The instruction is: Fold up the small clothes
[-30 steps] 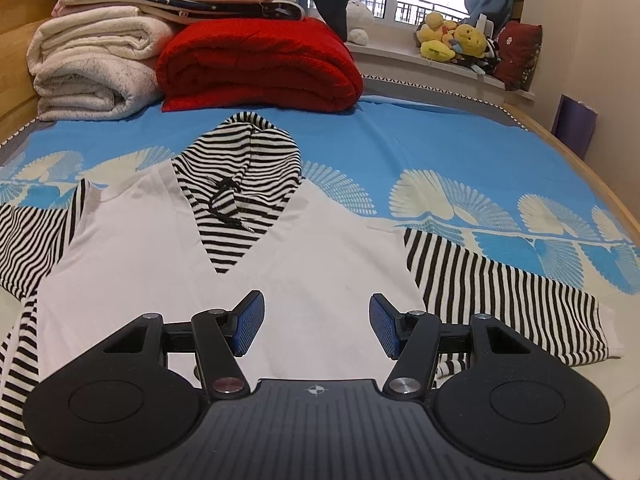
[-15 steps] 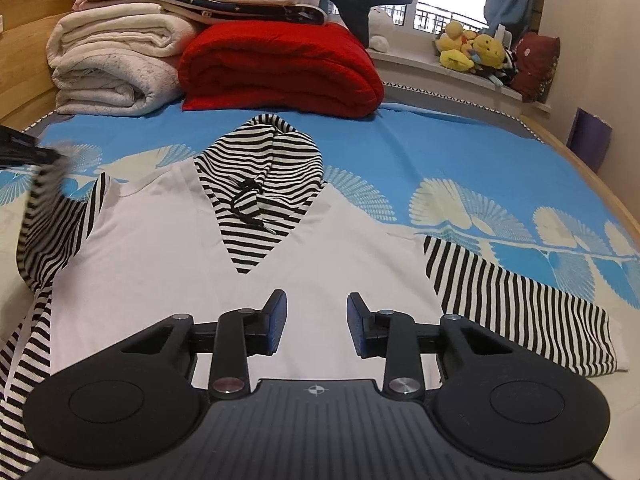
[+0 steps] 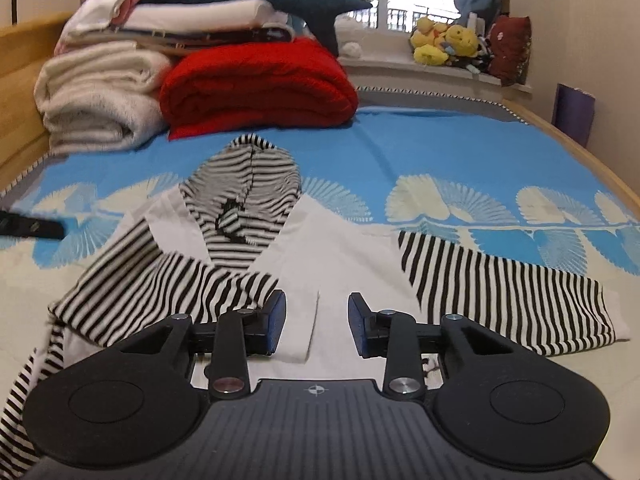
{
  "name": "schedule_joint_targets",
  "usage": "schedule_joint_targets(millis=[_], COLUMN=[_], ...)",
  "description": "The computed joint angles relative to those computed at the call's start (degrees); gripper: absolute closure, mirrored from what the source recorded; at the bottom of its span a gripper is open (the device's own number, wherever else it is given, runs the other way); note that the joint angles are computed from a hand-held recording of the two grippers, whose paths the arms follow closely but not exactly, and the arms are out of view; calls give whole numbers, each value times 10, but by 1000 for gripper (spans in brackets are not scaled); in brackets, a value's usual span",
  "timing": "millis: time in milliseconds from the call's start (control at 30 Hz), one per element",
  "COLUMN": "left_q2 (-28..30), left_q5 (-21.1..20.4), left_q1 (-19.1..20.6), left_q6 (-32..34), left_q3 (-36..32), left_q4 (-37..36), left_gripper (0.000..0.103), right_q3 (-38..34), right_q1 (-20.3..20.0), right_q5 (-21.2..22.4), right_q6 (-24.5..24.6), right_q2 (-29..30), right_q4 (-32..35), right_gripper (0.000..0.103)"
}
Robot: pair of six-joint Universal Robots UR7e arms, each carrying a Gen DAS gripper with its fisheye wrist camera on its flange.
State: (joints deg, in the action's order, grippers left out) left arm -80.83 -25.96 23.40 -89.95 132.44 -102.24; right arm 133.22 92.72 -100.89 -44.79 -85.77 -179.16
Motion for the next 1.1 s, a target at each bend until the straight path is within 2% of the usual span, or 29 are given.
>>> schedule_joint_targets(millis=[100, 167, 233, 267, 300, 400, 467, 533, 567, 600, 633, 867, 967, 1000, 1033, 1067, 1100], left_q2=[-31, -58, -76, -91, -111, -120, -119, -131, -136, -136, -135, -114, -110, -111, -113, -115, -117], left_q5=[-10, -26, -94, -103, -92, -80, -82, -79, -77, -74, -71, -61, -60, -59, -57, -55, -53], left_q1=[-21, -30, 3, 9, 11, 25, 39, 46, 48, 49, 50, 68, 75, 76, 78, 79, 81], left_q6=[-91, -153, -178, -200, -211, -204, -193, -186, -183, -183, -185, -157, -140, -138, -138, -139, -139], left_q3=[25, 55, 57, 59, 71, 70, 72, 86, 90, 88, 87, 80, 81, 82, 82, 83, 82], left_q4=[72, 93, 96, 101, 91, 106, 85, 36, 24, 25, 31, 10, -1, -2, -2, -1, 1], left_gripper=[64, 64, 66, 66, 66, 66, 66, 65, 65, 65, 65, 64, 64, 64, 64, 64, 64], right_q3=[0, -1, -2, -4, -6, -17, -25, -46, -55, -60, -64, -95, -100, -98, -98, -96, -94], right_q1=[-11, -16, -22, -26, -30, -47, -62, -69, -76, -82, -86, -91, -83, -77, -71, -68, -66], right_q5=[13, 22, 29, 32, 36, 47, 54, 43, 51, 66, 70, 54, 40, 30, 22, 17, 21], right_q6=[13, 24, 37, 48, 60, 88, 112, 160, 189, 208, 221, 328, 341, 336, 330, 323, 314], right_q2=[-13, -19, -23, -24, -25, -20, -12, 5, 14, 22, 33, 122, 149, 157, 163, 167, 166], right_q4=[2, 7, 16, 26, 37, 83, 114, 168, 191, 200, 202, 206, 184, 163, 145, 126, 110], right_gripper=[76, 76, 76, 76, 76, 71, 65, 63, 63, 57, 53, 52, 53, 63, 87, 99, 99])
